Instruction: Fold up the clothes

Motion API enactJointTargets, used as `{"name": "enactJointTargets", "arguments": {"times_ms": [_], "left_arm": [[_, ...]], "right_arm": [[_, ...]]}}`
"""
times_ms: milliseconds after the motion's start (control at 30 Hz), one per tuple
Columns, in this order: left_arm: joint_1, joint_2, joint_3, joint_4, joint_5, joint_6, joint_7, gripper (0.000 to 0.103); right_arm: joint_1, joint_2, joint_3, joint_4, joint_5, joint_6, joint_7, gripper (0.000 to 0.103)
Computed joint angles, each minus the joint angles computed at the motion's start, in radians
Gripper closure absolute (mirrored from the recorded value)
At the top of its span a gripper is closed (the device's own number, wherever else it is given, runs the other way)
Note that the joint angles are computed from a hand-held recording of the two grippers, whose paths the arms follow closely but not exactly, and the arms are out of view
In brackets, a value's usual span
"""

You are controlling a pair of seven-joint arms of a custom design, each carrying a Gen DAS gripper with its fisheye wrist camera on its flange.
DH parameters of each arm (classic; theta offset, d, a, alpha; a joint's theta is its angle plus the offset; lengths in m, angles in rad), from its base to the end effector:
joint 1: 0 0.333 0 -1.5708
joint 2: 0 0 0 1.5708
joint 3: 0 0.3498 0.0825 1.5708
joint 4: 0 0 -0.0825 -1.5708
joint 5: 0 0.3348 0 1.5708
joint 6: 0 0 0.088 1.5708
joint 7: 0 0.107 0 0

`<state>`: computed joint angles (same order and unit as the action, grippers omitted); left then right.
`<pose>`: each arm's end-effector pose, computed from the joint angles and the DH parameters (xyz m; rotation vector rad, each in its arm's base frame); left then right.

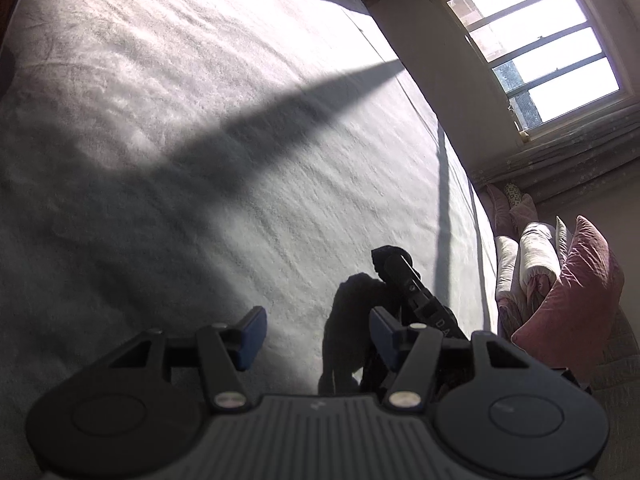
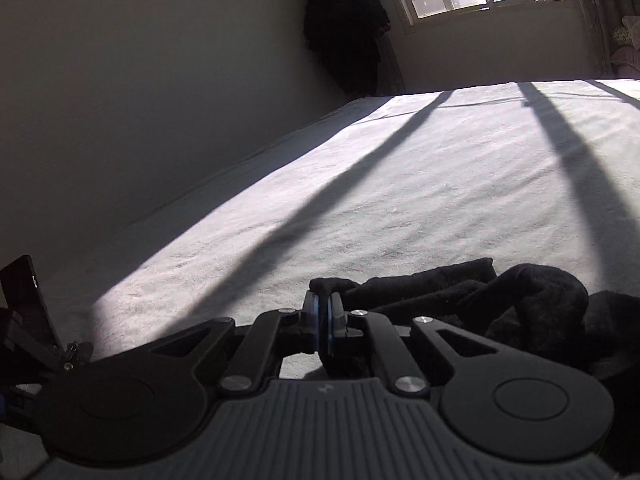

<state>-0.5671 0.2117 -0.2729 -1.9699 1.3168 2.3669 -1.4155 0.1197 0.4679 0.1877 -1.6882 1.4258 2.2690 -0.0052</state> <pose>0.4075 -0.4218 0.4552 -2.5780 0.4280 -1.2897 0.6345 0.2063 0.4200 -1.8459 0.6618 0.1174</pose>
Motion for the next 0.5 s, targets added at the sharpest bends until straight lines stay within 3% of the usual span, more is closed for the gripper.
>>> {"name": "enactJointTargets", "arguments": {"times_ms": [67, 233, 267, 300, 400, 433, 467, 500], "left_arm": [[-0.005, 0.008, 0.006, -0.002, 0.048, -0.002, -0.057, 0.042], [-0.005, 0.041, 0.016, 0.010, 0.091, -0.007, -0.131, 0.042], [-0.006, 0.044, 0.018, 0.010, 0.102, -0.003, -0.151, 0.042], [-0.007, 0.046, 0.019, 0.010, 0.108, -0.001, -0.161, 0.042], [-0.008, 0.048, 0.016, 0.016, 0.075, -0.024, -0.115, 0.042], [0.000, 0.049, 0.017, 0.022, 0.050, -0.017, -0.077, 0.042], [0.011, 0.052, 0.019, 0.031, 0.024, -0.003, -0.033, 0.042], [0.022, 0.055, 0.022, 0.041, -0.003, 0.011, 0.012, 0.042]], "right_arm": [[-0.035, 0.047, -0.007, 0.074, -0.115, -0.189, 0.115, 0.099], [-0.074, 0.167, -0.007, 0.282, -0.311, -0.520, 0.289, 0.098], [-0.069, 0.180, -0.013, 0.315, -0.346, -0.549, 0.336, 0.097], [-0.069, 0.174, -0.018, 0.322, -0.370, -0.560, 0.345, 0.086], [-0.075, 0.150, -0.032, 0.337, -0.426, -0.586, 0.354, 0.086], [-0.090, 0.137, -0.033, 0.330, -0.409, -0.576, 0.341, 0.081], [-0.105, 0.124, -0.034, 0.322, -0.388, -0.564, 0.327, 0.076], [-0.128, 0.108, -0.032, 0.297, -0.343, -0.539, 0.298, 0.057]]}}
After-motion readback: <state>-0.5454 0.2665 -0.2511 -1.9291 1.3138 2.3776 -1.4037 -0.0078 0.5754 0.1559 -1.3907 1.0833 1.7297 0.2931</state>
